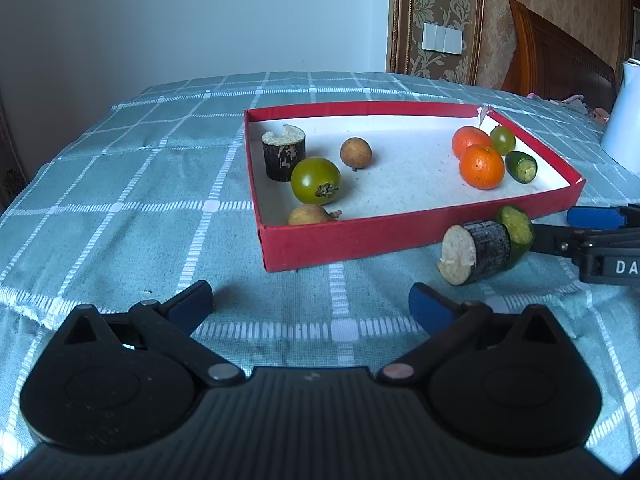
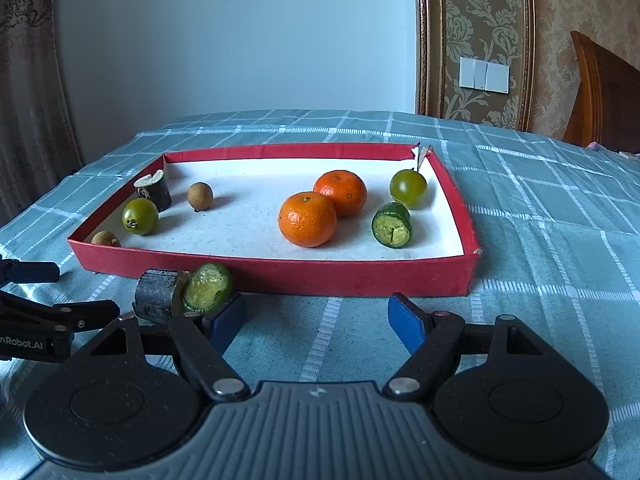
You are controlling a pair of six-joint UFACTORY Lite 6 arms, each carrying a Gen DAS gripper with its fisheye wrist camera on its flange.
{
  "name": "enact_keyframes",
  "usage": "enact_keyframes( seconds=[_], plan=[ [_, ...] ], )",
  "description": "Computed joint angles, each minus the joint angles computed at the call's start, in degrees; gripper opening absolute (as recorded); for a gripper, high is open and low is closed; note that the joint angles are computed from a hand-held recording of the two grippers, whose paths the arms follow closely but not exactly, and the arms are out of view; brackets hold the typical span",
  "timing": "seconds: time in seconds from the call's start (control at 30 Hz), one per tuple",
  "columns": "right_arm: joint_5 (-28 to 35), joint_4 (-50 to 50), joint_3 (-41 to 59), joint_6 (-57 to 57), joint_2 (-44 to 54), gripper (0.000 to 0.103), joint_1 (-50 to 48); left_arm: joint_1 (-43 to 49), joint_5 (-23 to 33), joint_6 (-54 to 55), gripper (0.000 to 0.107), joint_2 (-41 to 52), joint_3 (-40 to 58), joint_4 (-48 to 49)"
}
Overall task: Organize fruits
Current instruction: 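Move the right gripper to the cut green lime and close on it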
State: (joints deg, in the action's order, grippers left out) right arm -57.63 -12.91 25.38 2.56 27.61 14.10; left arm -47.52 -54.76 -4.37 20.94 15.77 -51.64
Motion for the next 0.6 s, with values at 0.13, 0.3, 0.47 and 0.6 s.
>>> enact_keyframes(
  seconds=[0.13, 0.3, 0.47, 0.6],
  plan=[
    [-0.9, -1.7, -2.0, 0.7, -1.4, 0.079, -0.9, 0.0, 0.0, 0.0, 0.103, 0.1, 0.1, 0.0],
    [-3.0, -6.4, -4.9, 2.9, -3.5, 0.079, -2.7, 0.0, 0.0, 0.1, 0.103, 0.1, 0.1, 0.0],
    [-1.8, -4.8, -4.1, 1.9, -2.9, 0.079, 0.7, 0.0, 0.0, 0.1, 0.103, 0.0, 0.1, 0.0],
    [-1.3, 0.8, -2.2, -1.2, -1.3, 0.079, 5.7, 0.0, 0.0, 0.0, 0.103, 0.0, 0.0, 0.0]
  ],
)
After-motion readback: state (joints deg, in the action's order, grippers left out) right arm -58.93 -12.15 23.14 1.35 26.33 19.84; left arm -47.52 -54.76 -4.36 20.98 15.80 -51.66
